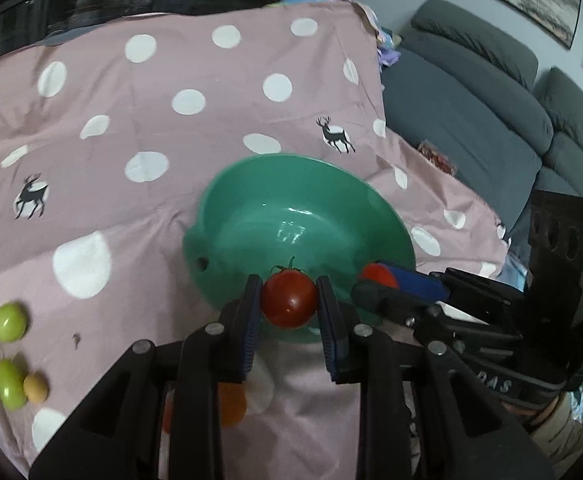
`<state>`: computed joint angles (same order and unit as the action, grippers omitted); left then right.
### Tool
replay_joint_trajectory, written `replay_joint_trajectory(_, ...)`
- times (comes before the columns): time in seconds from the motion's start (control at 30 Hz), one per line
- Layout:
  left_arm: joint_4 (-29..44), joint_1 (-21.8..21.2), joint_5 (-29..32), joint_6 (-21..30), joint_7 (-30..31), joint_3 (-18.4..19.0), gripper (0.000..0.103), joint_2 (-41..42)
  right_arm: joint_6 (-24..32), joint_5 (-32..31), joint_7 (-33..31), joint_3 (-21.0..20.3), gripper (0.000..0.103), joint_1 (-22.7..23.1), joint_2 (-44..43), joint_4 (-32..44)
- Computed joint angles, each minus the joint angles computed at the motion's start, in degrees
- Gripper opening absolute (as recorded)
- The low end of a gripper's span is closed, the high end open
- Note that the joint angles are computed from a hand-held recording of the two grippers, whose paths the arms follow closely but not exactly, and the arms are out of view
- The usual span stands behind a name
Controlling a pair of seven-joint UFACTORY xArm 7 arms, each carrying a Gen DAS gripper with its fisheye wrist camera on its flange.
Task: Organize fruits
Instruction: 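Carry both held tomatoes over the green bowl with both grippers, then open both grippers to drop the tomatoes into the green bowl, then move both grippers back toward the remaining fruits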
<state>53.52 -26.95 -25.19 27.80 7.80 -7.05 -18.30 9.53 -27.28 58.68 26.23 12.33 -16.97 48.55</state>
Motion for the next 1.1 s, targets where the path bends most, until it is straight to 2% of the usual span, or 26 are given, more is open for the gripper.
replay_joint_trajectory(0.13,2.4,0.8,2.2,0.4,-1.2,-1.1,0.027,3.6,1.2,-1.0,0.6,0.1,0.030,-0.4,1.1,0.6)
replay_joint_trajectory(0.33,2.0,2.3,5.7,0.5,-4.3,-2.1,0.028,4.1,2.0,0.0,1.0,-1.5,0.032,1.1,0.5,-0.4)
replay_joint_trajectory(0.37,2.0,2.2,5.8,0.4,-4.4,-2.0,0.031,4.0,2.1,0.1,1.4,-1.5,0.033,1.1,0.1,-0.7)
replay_joint_trajectory(0.43,1.5,2.3,6.1,0.0,-4.8,-2.0,0.049,3.2,1.9,0.1,1.9,-1.4,0.033,1.0,-1.0,-1.4)
replay_joint_trajectory(0.47,1.1,2.4,6.4,-0.2,-5.2,-2.0,0.065,2.4,1.9,0.1,2.3,-1.2,0.035,0.7,-1.8,-1.8)
replay_joint_trajectory(0.57,-0.5,2.4,7.0,-1.0,-5.7,-1.6,0.073,-0.3,2.2,0.3,3.5,0.0,0.040,-0.2,-4.0,-2.7)
replay_joint_trajectory(0.6,-1.6,2.6,7.3,-0.9,-6.3,-1.4,0.079,-2.1,2.3,0.6,3.9,0.2,0.043,-0.4,-5.1,-3.4)
replay_joint_trajectory(0.73,-6.4,5.2,9.5,0.2,-10.8,-1.0,0.090,-9.1,1.4,3.2,4.7,0.7,0.050,-0.3,-9.0,-5.7)
replay_joint_trajectory(0.9,-14.5,9.9,13.1,3.8,-17.3,0.1,0.092,-21.6,1.2,5.5,3.8,3.1,0.054,-0.2,-11.2,-6.0)
replay_joint_trajectory(1.1,-22.4,13.4,14.4,10.8,-22.2,3.4,0.092,-33.6,1.2,6.5,1.7,5.6,0.056,1.3,-7.0,-2.6)
